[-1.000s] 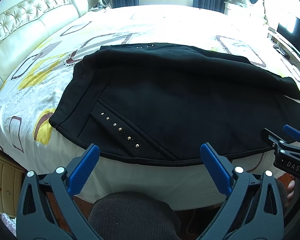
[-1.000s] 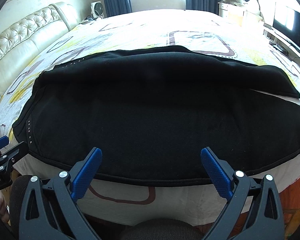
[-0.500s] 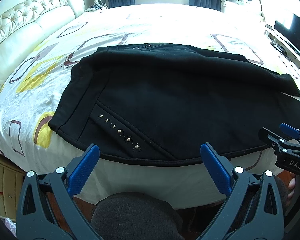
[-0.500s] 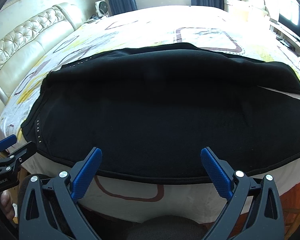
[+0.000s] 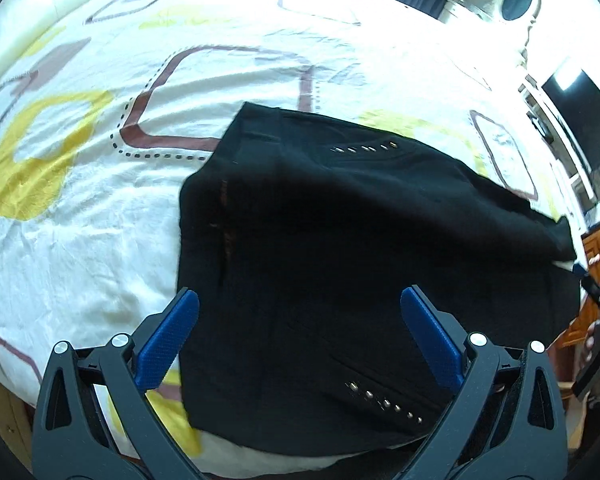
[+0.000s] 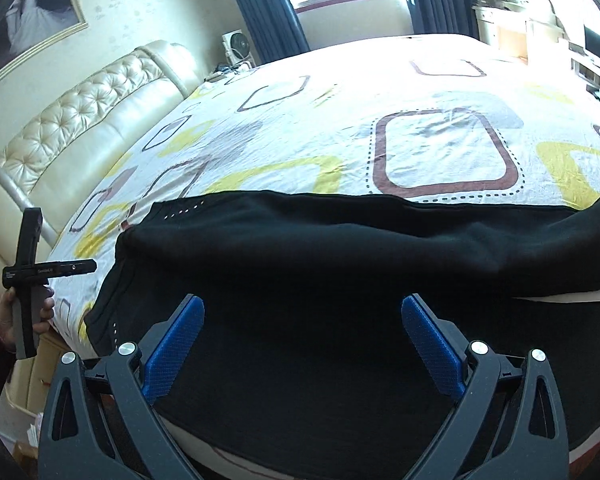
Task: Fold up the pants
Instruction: 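Grasp the pants waistband with the left tool while the right tool grasps the other waistband end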
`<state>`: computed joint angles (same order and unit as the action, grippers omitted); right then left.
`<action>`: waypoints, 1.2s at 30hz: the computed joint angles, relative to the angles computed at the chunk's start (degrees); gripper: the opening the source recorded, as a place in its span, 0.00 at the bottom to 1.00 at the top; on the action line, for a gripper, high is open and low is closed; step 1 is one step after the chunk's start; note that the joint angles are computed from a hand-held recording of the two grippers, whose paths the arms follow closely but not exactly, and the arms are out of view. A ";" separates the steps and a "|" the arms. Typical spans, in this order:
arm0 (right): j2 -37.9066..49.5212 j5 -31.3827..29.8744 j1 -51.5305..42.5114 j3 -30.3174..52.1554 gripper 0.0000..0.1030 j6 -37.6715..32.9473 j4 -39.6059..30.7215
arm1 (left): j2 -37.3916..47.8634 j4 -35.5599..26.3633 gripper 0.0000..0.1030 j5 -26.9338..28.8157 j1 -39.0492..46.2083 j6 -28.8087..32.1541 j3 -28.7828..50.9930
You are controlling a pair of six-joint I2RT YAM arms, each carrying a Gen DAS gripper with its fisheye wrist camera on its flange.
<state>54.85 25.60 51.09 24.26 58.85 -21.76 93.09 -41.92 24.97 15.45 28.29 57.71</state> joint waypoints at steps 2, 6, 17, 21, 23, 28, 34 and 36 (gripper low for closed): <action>0.09 -4.72 -6.09 -1.67 0.96 -2.36 4.25 | 12.46 -5.21 0.98 5.11 2.81 -0.62 11.98; 4.26 -11.33 -13.64 -2.69 0.96 -7.10 11.34 | 29.00 -12.68 0.98 12.54 4.17 -1.76 30.87; 13.71 -20.68 -22.03 -2.47 0.96 -13.80 22.89 | 42.78 -13.40 0.98 16.92 -3.59 -1.56 45.58; 15.77 -22.06 -23.23 -1.10 0.96 -15.47 23.81 | 48.55 -25.75 0.98 26.13 -2.93 6.35 53.27; 17.25 -22.96 -23.94 -0.02 0.96 -16.92 24.13 | 47.97 -23.32 0.98 27.21 -3.07 5.98 51.51; 23.21 -28.22 -27.93 5.50 0.96 -24.82 22.39 | 50.89 -22.55 0.98 27.84 -3.25 2.72 54.94; 36.97 -34.65 -34.85 20.36 0.95 -39.24 14.67 | 46.23 -13.82 0.80 16.61 -7.51 2.30 49.95; 41.80 -35.49 -35.85 25.35 0.94 -41.15 12.39 | 45.42 -11.85 0.70 13.62 -8.37 2.73 48.83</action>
<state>96.65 -9.89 15.25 49.62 17.70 -9.37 138.51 -53.77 38.58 7.08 31.01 106.54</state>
